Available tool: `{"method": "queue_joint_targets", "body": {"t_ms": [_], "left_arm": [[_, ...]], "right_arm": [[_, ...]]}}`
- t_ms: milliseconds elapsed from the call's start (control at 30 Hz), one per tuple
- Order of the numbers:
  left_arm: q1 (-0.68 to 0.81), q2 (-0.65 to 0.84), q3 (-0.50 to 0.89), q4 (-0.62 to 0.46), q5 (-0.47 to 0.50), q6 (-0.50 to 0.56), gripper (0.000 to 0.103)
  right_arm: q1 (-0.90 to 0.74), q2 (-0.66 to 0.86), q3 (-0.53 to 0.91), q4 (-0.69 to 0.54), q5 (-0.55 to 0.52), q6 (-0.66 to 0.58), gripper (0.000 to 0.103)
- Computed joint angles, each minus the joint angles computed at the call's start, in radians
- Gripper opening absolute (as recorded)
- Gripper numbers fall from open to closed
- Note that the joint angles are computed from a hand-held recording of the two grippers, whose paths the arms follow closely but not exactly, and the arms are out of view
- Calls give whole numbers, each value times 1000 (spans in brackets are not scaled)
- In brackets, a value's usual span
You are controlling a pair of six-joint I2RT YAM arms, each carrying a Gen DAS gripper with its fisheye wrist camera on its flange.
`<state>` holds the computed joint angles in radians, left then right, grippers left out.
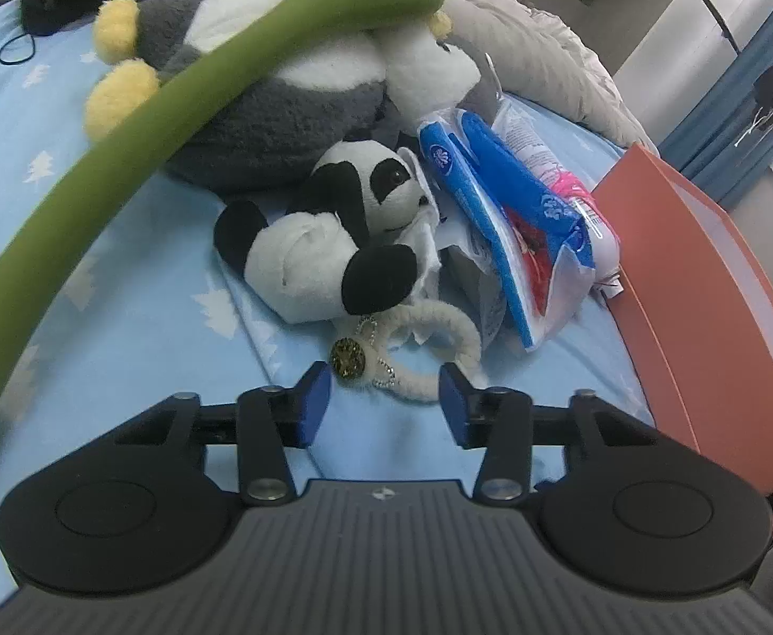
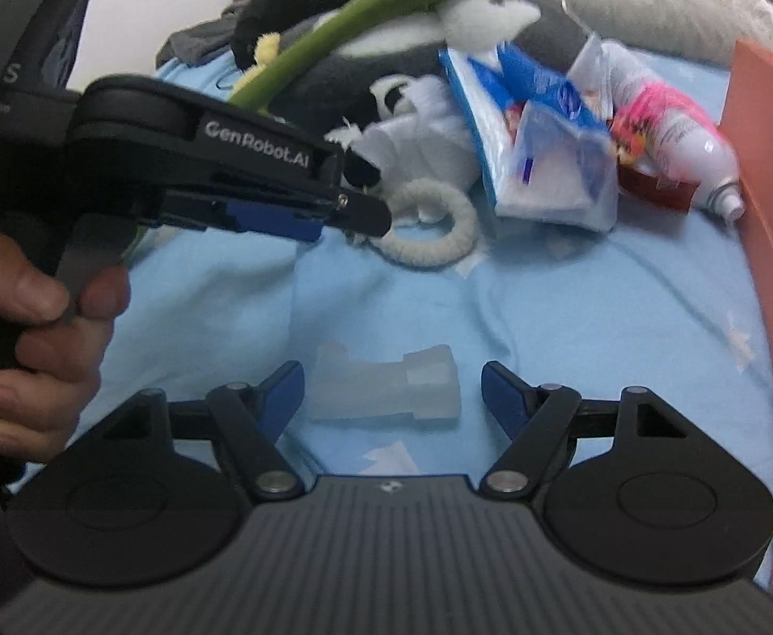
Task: Organize soft objects
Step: 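Close the right gripper on the silicone piece while the left grasps the rope ring keychain, then carry the silicone piece and rope ring keychain into the pink box and release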
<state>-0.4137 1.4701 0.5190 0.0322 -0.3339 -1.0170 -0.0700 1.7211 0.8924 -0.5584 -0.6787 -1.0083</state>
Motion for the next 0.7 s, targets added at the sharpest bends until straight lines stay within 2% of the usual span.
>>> {"method": "queue_joint_targets", "body": {"t_ms": [200, 333, 500, 533, 633, 700], "left_arm": [[37, 93, 21, 61, 17, 34, 35], [30, 124, 50, 46, -12, 34, 25], [-18, 98, 48, 8, -58, -12, 12], [-27, 91, 49, -4, -65, -21, 12], [-72, 76, 56, -41, -108, -67, 12], [-100, 58, 57, -67, -131, -98, 12]], "right_arm": [[24, 20, 18, 8, 20, 83, 76], [32, -4, -8, 36, 41, 48, 62], [9, -4, 21, -17, 27, 31, 57], [1, -9, 23, -25, 24, 29, 56], [-18, -21, 29, -44, 22, 23, 37], [-39, -29, 29, -55, 17, 16, 37]]}}
